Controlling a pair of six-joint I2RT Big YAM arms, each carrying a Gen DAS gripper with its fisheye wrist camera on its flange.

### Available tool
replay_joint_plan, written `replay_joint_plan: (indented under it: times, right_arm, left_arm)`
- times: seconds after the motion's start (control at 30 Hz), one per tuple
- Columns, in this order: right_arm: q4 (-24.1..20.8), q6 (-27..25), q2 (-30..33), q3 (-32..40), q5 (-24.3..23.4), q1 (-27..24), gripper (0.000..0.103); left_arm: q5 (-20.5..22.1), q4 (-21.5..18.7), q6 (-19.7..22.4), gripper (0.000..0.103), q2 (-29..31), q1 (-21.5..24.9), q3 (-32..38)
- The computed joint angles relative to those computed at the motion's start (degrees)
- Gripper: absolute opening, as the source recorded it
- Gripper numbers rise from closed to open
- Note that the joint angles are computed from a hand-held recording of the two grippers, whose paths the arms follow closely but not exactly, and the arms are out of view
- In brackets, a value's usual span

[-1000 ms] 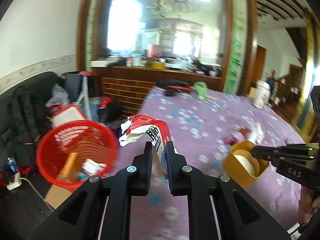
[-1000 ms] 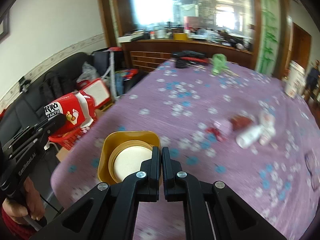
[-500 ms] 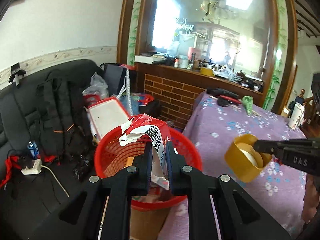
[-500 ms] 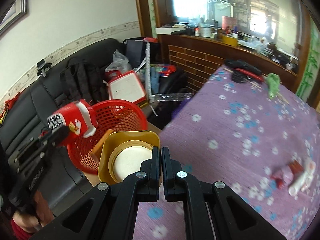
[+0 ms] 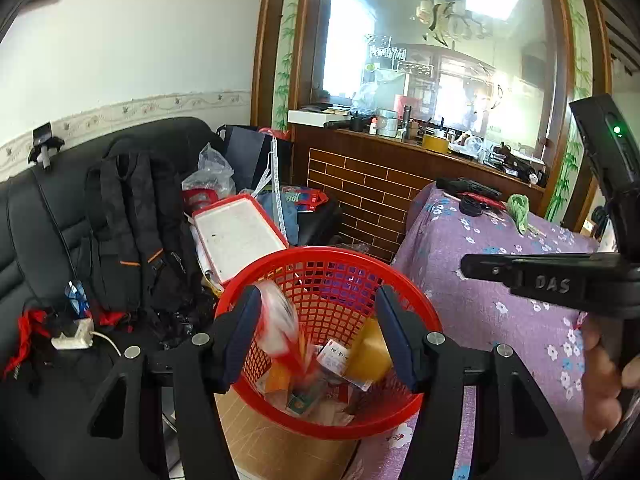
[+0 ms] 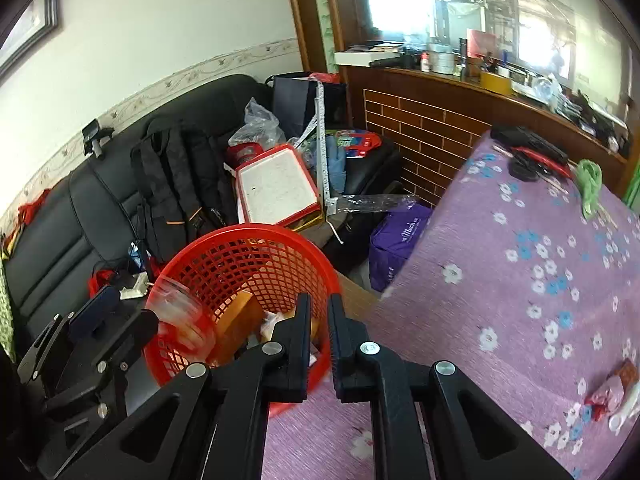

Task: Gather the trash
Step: 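Open both tools over the red wastebasket to drop the items, then grasp the white bottle with the right tool while the left grasps the pink wrapper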

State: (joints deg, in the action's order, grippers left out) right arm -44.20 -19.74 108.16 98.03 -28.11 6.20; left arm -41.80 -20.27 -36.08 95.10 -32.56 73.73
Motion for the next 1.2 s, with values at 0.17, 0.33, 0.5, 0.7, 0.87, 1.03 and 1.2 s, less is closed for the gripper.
replay_joint_plan:
  times: [0.17,0.33,0.5,0.7,0.87,1.03,1.2]
  right_arm:
    - [-1.2,-0.1,-0.7,-1.2,-1.7,-4.2,0.014]
    - [-2.1,-0.7,-1.4,-3.1,-1.9,-8.7,0.017]
    - [-1.4,-0.9,-1.8,-4.9,-1.6,-13.7,0.017]
    - [-2.3,1.1,-0.3,-3.1,-3.7,-20.5,0.017]
    - [-4.4,6.1,3.3,2.0,-3.6,-26.0,0.017]
    - [-9.2,12.0,9.8,11.3,-0.1,-29.5,0.019]
    - [-14.6,15.7,16.7,21.5,1.2,-30.2,0.020]
  left_arm:
    - [1.8,0.0,-0.7,0.058,1.1,-0.9,1.2]
    - [3.8,-0.9,0.4,0.059,4.5,-3.2,5.3]
    - [5.3,-2.9,2.5,0.060,8.9,-6.0,11.3]
    - [7.3,-7.5,5.2,0.062,14.6,-9.0,20.0]
    - [8.4,-11.6,8.5,0.065,19.3,-11.1,28.1]
    - [10.5,-16.0,11.5,0.070,24.4,-12.6,37.0]
    - [13.6,-21.1,13.6,0.071,30.1,-13.5,46.9]
